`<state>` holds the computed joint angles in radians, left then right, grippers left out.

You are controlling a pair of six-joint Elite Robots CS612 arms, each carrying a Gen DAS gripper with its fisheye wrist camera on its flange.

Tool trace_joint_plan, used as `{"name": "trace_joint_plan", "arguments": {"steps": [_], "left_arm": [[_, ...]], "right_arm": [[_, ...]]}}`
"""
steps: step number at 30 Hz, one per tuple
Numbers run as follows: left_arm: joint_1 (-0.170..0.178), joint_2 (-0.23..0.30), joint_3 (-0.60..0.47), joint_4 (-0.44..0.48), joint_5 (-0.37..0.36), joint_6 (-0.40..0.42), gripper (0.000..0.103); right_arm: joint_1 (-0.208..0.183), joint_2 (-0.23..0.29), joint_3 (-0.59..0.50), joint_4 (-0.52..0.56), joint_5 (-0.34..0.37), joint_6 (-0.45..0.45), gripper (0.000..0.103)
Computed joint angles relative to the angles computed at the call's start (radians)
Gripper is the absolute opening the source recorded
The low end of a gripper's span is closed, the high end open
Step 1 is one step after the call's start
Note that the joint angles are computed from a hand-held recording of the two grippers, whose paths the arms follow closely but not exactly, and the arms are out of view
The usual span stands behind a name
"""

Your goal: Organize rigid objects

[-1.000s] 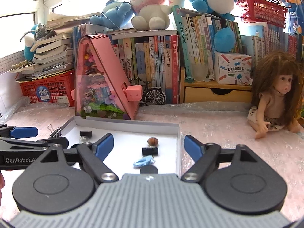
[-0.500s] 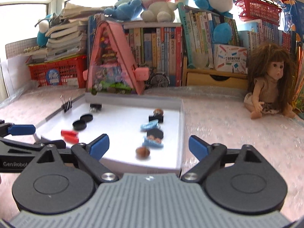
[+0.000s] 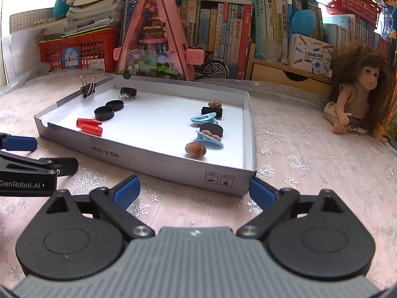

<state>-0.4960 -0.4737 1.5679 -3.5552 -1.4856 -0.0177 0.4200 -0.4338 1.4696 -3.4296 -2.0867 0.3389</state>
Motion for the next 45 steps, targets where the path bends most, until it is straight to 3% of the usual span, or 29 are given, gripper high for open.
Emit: {"name": "trace_joint_plan", "arguments": {"steps": [17, 45], "left_arm": [[0.003, 0.005, -0.016, 0.045, -0.008, -0.021, 0.103], [0.004, 0.005, -0.018, 0.047, -0.009, -0.023, 0.103]], "right_arm": [[-0.02, -0.008, 0.007, 0.063, 0.086, 0.107, 0.103], [-0.021, -0.007, 0.006, 0.063, 0.091, 0.11, 0.103]]}}
